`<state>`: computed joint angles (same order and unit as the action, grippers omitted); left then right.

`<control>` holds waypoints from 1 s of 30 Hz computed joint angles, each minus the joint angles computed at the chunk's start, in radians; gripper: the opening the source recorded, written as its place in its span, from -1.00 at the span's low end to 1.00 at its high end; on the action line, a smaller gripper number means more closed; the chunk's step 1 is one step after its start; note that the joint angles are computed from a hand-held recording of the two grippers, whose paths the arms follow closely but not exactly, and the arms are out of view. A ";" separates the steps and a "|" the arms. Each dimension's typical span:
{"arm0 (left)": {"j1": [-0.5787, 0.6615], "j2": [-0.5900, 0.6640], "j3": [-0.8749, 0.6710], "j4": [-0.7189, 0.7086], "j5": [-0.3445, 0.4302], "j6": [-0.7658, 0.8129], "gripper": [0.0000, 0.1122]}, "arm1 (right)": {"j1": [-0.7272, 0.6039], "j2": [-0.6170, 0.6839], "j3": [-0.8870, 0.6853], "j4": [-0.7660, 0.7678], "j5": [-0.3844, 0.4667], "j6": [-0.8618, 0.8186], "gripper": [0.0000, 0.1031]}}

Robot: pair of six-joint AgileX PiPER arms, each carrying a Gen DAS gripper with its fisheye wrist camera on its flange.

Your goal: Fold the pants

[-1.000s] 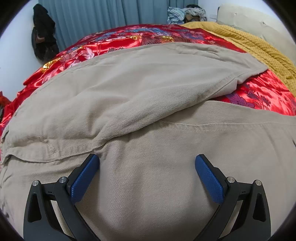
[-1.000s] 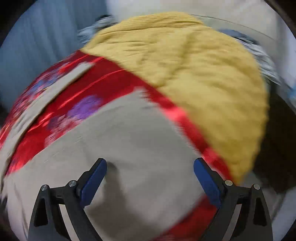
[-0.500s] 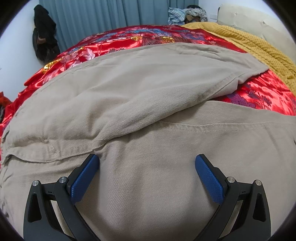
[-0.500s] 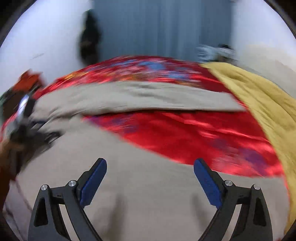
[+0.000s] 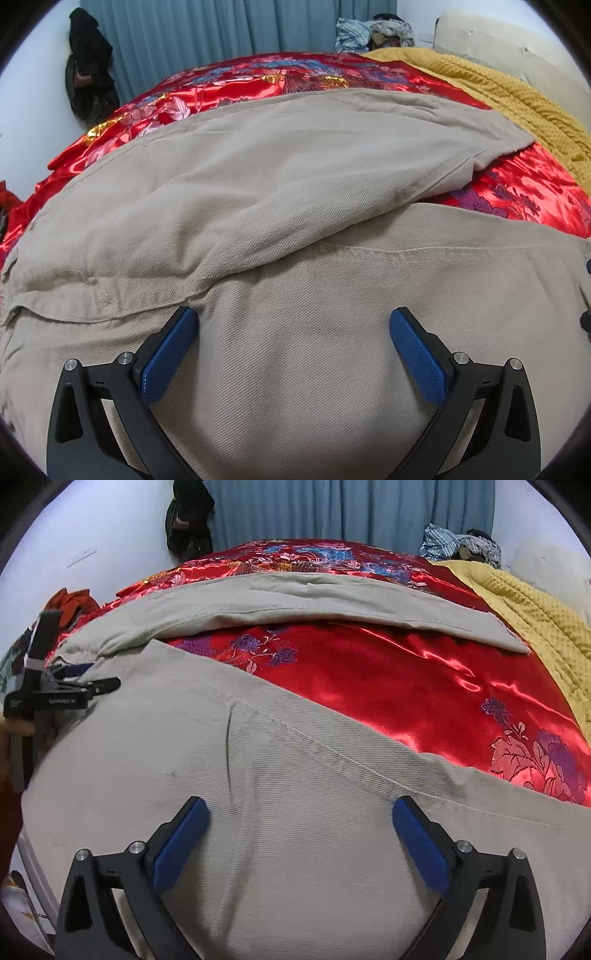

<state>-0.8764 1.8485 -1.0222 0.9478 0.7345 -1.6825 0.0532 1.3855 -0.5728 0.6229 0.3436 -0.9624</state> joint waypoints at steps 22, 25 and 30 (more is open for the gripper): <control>0.007 -0.004 0.007 0.008 -0.014 -0.007 0.83 | 0.004 0.005 0.018 0.096 -0.022 -0.085 1.00; 0.008 0.000 -0.012 -0.029 0.003 0.037 0.83 | 0.008 0.008 0.013 0.077 -0.020 -0.067 1.00; -0.012 -0.040 -0.124 -0.192 0.172 0.240 0.82 | -0.017 -0.025 -0.039 -0.111 0.083 0.104 0.99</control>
